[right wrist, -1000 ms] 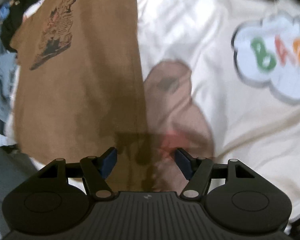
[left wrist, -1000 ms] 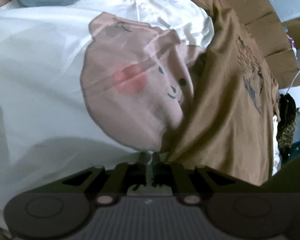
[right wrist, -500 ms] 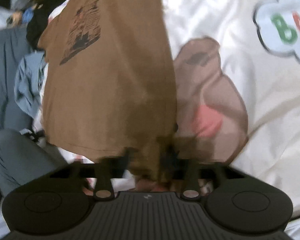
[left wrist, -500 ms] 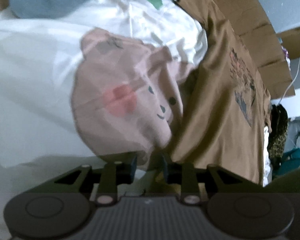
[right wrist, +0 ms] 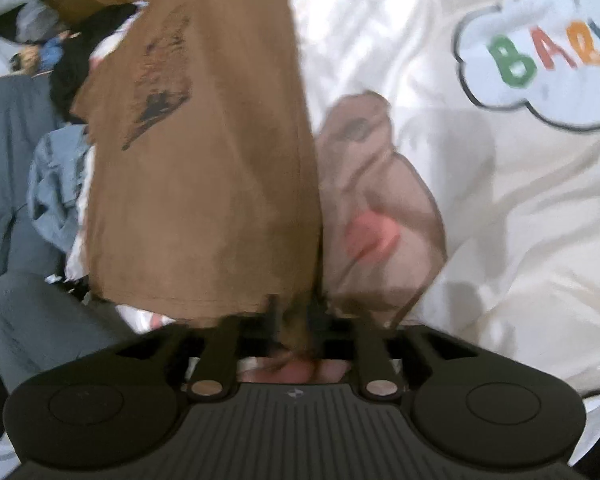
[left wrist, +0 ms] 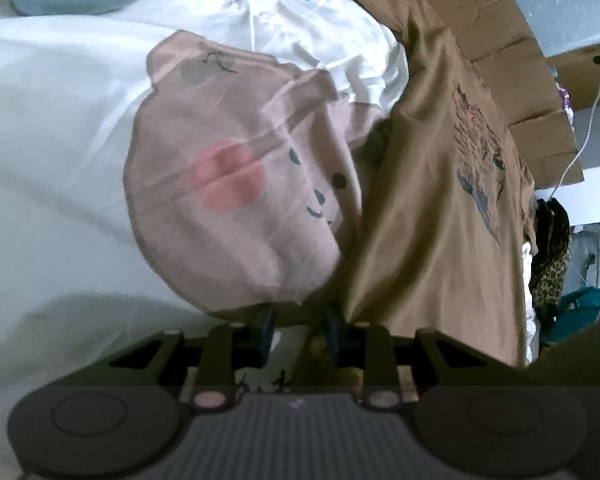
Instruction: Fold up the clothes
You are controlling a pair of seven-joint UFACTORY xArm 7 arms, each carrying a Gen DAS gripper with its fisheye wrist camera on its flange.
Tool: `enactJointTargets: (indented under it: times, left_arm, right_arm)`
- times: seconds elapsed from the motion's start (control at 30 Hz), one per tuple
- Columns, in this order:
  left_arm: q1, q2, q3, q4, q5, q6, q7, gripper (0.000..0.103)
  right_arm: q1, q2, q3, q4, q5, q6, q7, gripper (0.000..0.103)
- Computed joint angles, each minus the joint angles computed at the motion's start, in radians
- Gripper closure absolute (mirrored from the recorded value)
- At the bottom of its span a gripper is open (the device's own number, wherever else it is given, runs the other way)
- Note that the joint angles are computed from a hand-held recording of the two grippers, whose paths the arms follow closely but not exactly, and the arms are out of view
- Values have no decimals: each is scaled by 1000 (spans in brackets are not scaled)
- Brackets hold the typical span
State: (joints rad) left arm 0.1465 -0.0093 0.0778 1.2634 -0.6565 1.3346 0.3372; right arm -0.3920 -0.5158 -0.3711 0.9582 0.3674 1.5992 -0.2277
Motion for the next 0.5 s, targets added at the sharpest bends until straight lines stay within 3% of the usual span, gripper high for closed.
enactJointTargets:
  times: [0.03, 0.13, 0.2, 0.23, 0.5]
  left_arm:
    - [0, -1, 0, -2, 0, 0, -1, 74]
    - [0, -3, 0, -7, -1, -6, -7, 73]
    - [-2, -3, -2, -9, -3, -8, -8, 73]
    - [-3, -2, -3, -9, -5, -8, -6, 73]
    - [1, 15, -3, 15, -14, 18, -6, 69]
  right_arm:
    - [-6, -4, 7, -13, -11, -16, 7, 40]
    - [-12, -16, 3, -47, -14, -35, 8, 45]
    - [-14, -20, -9, -70, 9, -35, 7, 72]
    - [-14, -22, -21, -78, 27, -28, 1, 101]
    - [-48, -71, -47, -61, 44, -24, 17, 101]
